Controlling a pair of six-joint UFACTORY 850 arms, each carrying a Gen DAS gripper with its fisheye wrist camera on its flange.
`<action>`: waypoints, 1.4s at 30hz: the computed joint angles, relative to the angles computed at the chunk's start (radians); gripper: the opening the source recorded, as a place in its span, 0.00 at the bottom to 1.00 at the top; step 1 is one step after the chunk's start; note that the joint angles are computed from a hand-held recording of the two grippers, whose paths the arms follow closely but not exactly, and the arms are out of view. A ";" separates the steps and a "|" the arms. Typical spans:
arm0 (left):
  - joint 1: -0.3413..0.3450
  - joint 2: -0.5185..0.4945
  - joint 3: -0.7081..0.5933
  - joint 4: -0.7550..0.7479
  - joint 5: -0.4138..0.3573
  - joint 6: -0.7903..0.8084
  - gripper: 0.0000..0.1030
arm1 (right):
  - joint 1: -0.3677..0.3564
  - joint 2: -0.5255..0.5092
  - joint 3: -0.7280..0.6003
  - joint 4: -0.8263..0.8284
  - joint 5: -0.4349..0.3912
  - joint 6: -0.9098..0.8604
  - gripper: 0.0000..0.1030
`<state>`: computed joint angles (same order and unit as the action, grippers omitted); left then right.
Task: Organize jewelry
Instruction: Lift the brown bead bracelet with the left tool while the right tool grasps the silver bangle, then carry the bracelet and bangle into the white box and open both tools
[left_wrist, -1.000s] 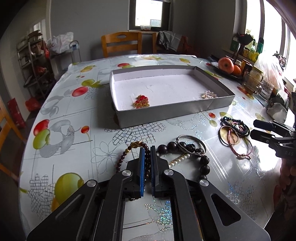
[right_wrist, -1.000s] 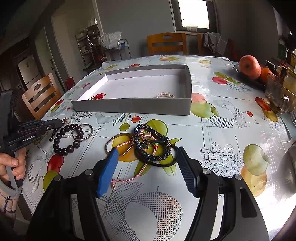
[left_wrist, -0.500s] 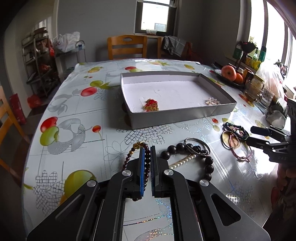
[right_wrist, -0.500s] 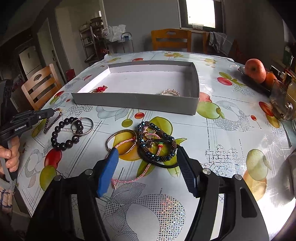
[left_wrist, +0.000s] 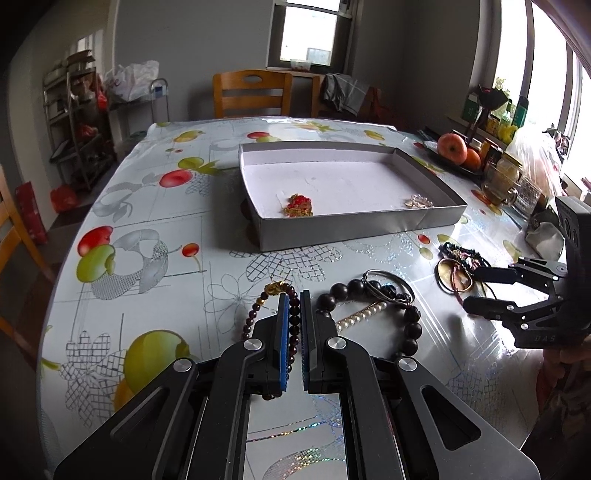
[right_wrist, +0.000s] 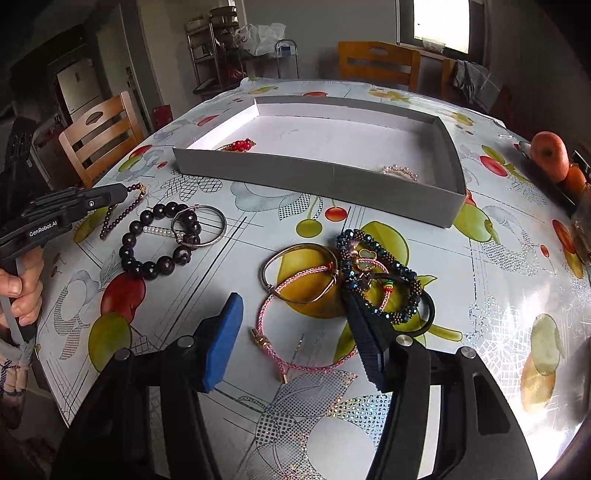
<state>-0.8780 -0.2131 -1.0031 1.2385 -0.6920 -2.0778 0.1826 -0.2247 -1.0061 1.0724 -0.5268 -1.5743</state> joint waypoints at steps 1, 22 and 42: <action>0.001 0.001 0.002 0.001 0.003 -0.003 0.06 | 0.003 -0.004 -0.005 -0.008 0.003 0.012 0.57; 0.004 0.009 0.022 0.048 0.034 -0.057 0.06 | 0.077 -0.036 -0.042 -0.065 0.104 0.069 0.56; -0.004 0.015 -0.022 0.008 -0.024 0.042 0.06 | -0.011 -0.026 -0.059 -0.015 -0.076 0.075 0.10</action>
<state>-0.8818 -0.1981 -1.0249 1.2463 -0.7158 -2.0358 0.1719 -0.2502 -1.0651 1.0575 -0.6031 -1.4996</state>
